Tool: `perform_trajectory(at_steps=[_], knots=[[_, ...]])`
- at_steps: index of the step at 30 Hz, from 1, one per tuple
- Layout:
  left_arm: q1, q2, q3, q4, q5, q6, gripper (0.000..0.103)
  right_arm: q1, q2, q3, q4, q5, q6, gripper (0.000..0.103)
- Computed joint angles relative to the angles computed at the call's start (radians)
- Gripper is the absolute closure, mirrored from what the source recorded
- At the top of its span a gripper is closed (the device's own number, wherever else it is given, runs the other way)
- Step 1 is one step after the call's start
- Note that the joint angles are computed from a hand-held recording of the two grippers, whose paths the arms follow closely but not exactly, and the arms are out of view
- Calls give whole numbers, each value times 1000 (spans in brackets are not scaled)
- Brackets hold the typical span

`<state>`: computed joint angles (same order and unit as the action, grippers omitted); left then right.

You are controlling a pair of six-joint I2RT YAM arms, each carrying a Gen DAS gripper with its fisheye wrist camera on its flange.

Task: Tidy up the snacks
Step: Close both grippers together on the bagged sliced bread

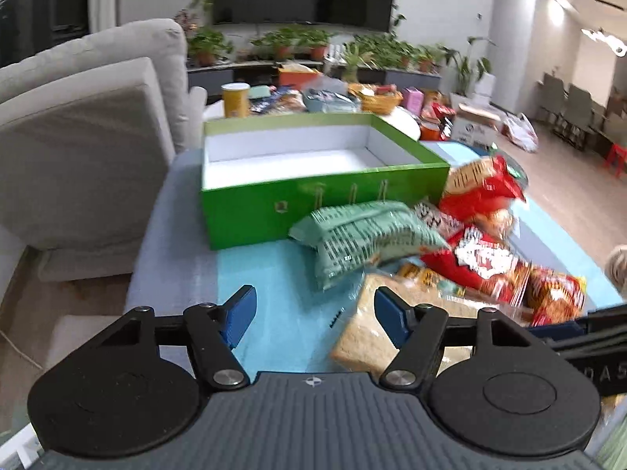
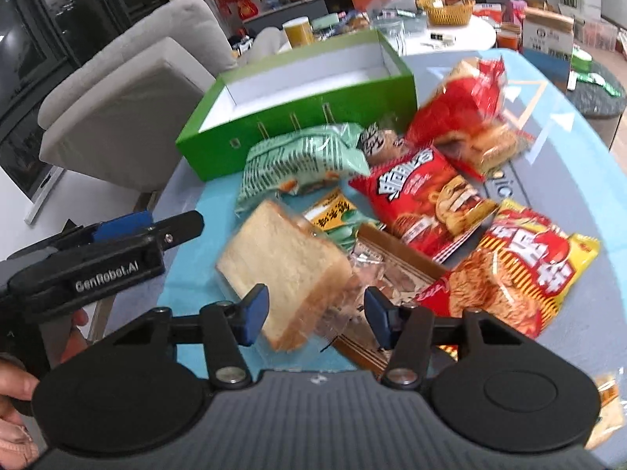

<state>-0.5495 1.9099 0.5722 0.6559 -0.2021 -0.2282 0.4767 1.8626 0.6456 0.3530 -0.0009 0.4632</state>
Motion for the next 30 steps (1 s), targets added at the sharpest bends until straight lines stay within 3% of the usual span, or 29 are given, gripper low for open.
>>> perform_trajectory(at_steps=[9,22,26,30], knots=[[85,125,78,-13,168,31,34,-22,81,80,-1,6,-3,41],[158,179,74,48,390,-66,31,-31,165,200,-32,28,-56,41],[136,197,67,94,366,-74,31,-39,169,222,-64,21,-60,41],[130,203,53,130,371,-92,37,-37,156,235,-111,24,-57,41]])
